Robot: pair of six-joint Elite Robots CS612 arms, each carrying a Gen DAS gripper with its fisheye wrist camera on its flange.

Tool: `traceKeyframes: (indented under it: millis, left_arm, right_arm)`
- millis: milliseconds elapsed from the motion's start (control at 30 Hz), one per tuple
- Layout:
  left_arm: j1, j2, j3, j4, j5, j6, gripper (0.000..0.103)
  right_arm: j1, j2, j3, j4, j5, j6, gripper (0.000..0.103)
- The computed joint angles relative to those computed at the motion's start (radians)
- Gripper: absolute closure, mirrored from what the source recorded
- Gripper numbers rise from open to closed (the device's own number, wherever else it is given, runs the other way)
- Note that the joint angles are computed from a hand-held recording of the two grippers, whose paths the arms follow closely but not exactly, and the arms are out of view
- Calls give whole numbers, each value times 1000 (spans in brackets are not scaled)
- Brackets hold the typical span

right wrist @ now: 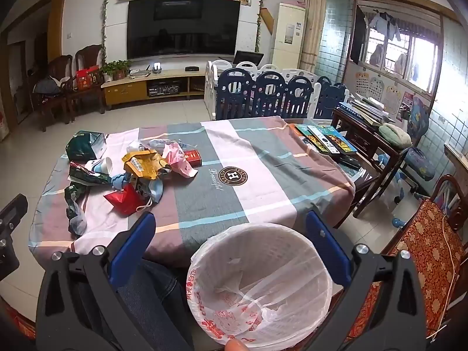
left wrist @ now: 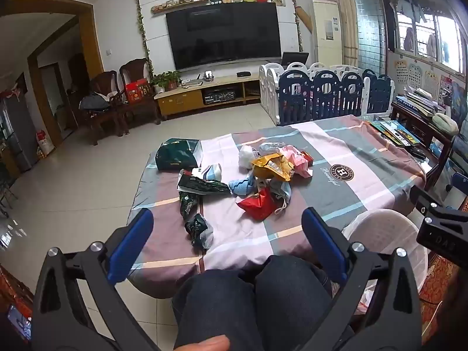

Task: Collect trash

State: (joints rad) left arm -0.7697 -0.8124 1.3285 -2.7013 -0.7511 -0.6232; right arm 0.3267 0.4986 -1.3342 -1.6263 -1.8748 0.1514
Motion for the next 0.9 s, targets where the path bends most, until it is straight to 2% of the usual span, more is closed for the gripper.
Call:
traceKeyframes:
  millis: [733,900]
  left_arm:
    - [11,-1,9,13,-22,-8,2]
    - [12,14,-8,33,-22,-19,2]
  right_arm:
    - [-2,4,-8,1,-4,-4,3]
    - [1,4,-5,0,-10,-4,3]
